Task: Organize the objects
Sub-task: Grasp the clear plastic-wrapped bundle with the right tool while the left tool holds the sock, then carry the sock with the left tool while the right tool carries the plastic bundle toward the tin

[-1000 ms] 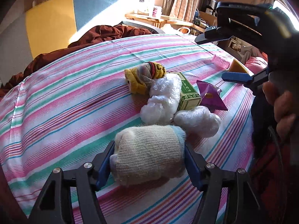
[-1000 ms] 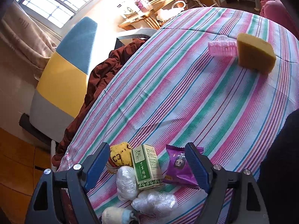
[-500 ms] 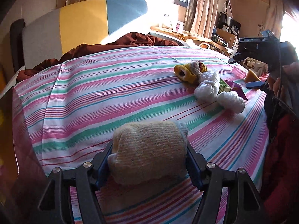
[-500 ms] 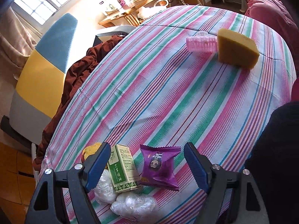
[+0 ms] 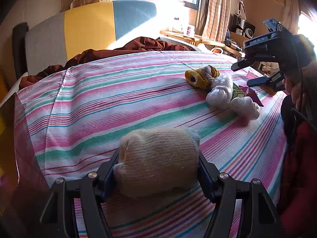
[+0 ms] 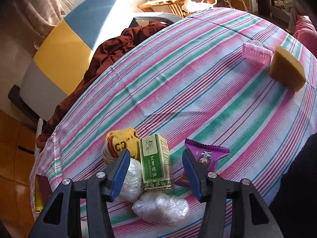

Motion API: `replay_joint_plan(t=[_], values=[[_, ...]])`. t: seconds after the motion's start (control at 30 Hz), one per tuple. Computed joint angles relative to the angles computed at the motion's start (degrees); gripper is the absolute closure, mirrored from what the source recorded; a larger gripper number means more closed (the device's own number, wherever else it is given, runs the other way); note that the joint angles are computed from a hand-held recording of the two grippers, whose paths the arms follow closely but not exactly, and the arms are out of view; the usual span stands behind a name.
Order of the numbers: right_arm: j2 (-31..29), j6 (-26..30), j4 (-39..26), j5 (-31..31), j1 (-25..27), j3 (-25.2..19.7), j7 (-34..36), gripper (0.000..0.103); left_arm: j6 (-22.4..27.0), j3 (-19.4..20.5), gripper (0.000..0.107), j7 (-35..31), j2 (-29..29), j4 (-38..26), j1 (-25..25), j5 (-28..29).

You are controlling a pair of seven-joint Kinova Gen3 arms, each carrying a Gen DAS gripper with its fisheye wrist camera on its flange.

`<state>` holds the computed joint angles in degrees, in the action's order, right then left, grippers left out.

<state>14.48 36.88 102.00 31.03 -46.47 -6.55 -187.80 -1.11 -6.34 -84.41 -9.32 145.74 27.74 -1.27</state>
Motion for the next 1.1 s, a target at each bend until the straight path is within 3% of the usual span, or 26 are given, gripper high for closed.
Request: replay_joint_plan(t=[0.07, 0.13, 0.2, 0.3, 0.4, 0.47, 0.57, 0.7, 0.77, 0.9, 1.1], values=[[-0.5, -3.7, 0.7, -0.5, -0.4, 0.8, 3.2, 0.050, -0.2, 0.8, 0.037, 0.0, 0.0, 0.1, -0.8, 0.0], [0.9, -3.8, -1.2, -1.2, 1.9, -2.5, 7.9, 0.050, -0.3, 1.2, 0.037, 0.0, 0.0, 0.1, -1.2, -0.1], [3.0, -0.1, -4.8, -1.2, 3.6, -6.3, 12.6, 0.051, -0.2, 2.5, 0.037, 0.1, -0.1, 0.1, -2.4, 0.1], [6.7, 6.9, -10.4, -3.3, 3.3, -7.9, 19.6, 0.050, -0.2, 3.9, 0.037, 0.0, -0.2, 0.2, -3.8, 0.2], [8.1, 9.1, -12.9, -6.2, -1.0, -3.3, 25.8, 0.053, -0.1, 4.2, 0.037, -0.1, -0.3, 0.2, -4.1, 0.3], [9.5, 11.1, -14.9, -7.2, -2.9, -1.6, 29.2, 0.069, 0.3, 4.1, 0.037, -0.2, -0.3, 0.0, -4.1, 0.4], [11.2, 13.5, -17.3, -8.3, -3.7, -1.4, 33.4, 0.076, 2.5, 2.0, 0.038, -0.3, -0.9, -0.9, -2.2, 1.6], [11.1, 11.6, -17.2, -9.4, -4.1, -1.1, 36.4, 0.077, 10.1, 9.6, 0.040, 2.2, -3.3, -3.3, -10.7, 1.6], [10.8, 9.8, -16.6, -10.6, -3.6, -1.2, 37.8, 0.077, 13.2, 11.3, 0.040, 1.7, -5.6, -4.0, -13.6, 3.2], [10.6, 6.8, -16.2, -13.5, -2.4, -2.1, 42.2, 0.077, 19.2, 18.5, 0.040, 6.0, -11.8, -5.7, -22.9, 0.1], [10.2, 2.5, -15.4, -17.5, -1.4, -3.9, 50.5, 0.077, 25.2, 17.9, 0.039, 7.6, -18.6, -7.3, -26.4, -2.0]])
